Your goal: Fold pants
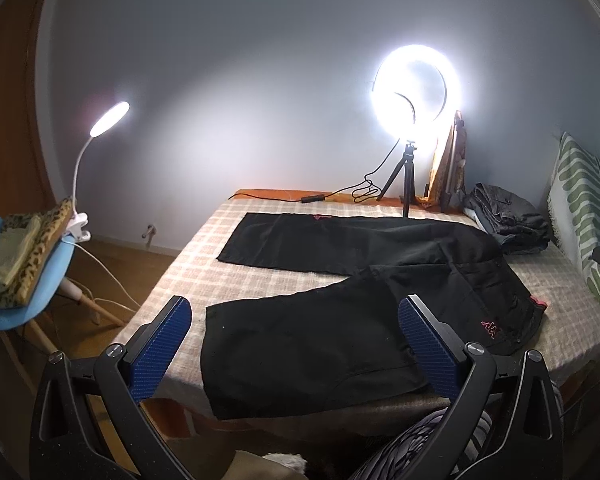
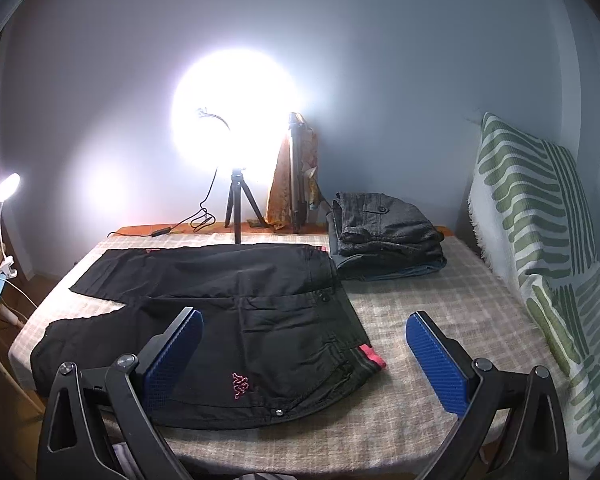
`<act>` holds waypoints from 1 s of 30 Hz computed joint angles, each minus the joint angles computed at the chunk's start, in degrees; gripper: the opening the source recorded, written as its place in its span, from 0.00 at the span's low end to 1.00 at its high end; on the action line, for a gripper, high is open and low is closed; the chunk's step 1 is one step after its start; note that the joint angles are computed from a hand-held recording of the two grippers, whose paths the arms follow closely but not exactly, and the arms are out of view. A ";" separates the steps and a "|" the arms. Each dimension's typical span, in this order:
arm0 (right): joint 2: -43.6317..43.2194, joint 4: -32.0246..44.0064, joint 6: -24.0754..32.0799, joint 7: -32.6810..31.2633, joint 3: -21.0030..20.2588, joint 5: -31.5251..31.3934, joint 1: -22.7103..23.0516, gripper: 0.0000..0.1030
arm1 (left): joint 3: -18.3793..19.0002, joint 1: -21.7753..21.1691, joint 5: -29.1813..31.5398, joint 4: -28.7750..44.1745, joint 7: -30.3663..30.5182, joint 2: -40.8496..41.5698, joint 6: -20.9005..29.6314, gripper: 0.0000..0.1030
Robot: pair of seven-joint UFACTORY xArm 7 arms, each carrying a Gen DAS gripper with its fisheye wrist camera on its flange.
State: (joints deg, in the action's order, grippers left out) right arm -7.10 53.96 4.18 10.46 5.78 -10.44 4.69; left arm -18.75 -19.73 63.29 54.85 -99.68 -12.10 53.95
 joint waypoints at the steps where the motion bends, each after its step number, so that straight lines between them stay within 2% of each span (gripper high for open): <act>1: -0.07 -0.11 -0.04 0.51 0.21 -0.52 -0.32 1.00 | 0.04 0.00 0.03 -0.04 0.03 -0.07 -0.08 1.00; 4: 0.12 -0.23 0.00 -1.51 -0.88 2.04 0.89 1.00 | 0.02 0.08 0.26 0.06 0.00 0.03 0.01 1.00; 11: 0.53 -0.49 0.23 -0.06 -0.41 0.71 -0.11 1.00 | 0.32 0.34 1.29 0.04 -0.65 0.15 -1.46 1.00; 30: 0.35 -1.23 -0.38 1.09 -0.18 -0.27 -0.57 1.00 | 0.43 -0.18 2.50 1.22 -0.56 1.11 -1.23 1.00</act>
State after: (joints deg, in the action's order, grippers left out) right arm -6.76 52.73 3.80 11.55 5.60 -10.71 4.12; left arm -18.31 -19.92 65.78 56.06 -100.25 -10.99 52.72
